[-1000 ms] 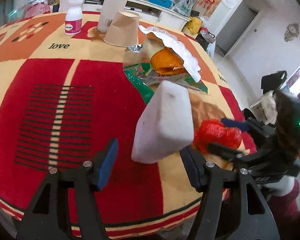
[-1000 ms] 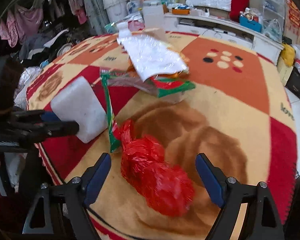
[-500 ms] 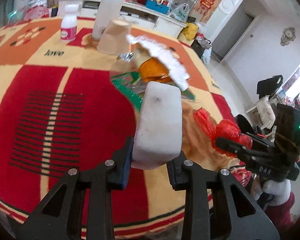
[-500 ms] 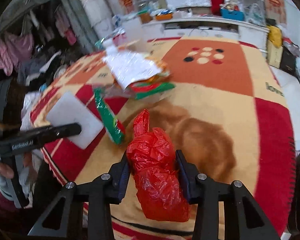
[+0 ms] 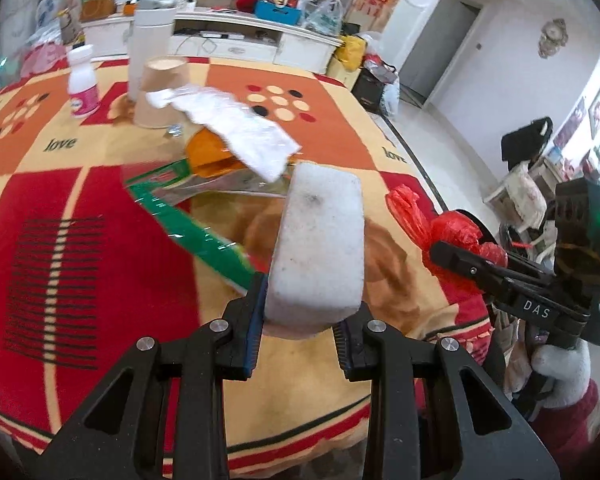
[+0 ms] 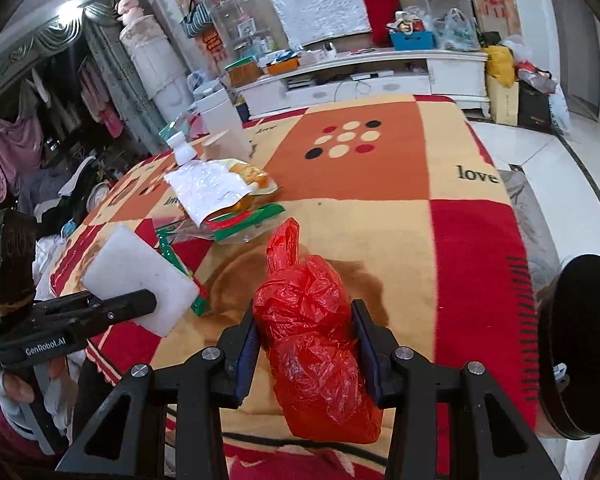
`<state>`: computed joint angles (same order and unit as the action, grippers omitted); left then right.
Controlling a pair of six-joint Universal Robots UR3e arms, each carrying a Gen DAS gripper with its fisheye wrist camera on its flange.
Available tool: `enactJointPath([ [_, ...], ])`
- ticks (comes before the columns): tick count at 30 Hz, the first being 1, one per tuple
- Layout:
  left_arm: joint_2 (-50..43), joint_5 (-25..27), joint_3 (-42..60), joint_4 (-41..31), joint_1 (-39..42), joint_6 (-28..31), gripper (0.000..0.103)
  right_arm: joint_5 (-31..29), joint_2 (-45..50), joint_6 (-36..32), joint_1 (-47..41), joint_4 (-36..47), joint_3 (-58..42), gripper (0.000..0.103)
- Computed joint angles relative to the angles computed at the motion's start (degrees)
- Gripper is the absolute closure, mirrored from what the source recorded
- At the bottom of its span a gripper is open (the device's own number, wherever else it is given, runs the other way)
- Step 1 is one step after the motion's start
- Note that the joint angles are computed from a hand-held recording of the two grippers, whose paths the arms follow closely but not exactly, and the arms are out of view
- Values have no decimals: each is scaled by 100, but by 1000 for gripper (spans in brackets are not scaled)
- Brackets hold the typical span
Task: Collect trash
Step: 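Carry the foam block and the red plastic bag over the black bin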
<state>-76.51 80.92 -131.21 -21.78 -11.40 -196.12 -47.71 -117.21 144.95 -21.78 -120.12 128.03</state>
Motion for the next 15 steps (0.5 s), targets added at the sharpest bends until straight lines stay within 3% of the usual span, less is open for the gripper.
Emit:
enactJointPath([
  [15,-1660,668,1512,103,-1020,-140,75,44,-264,-540,-821,643,71,61],
])
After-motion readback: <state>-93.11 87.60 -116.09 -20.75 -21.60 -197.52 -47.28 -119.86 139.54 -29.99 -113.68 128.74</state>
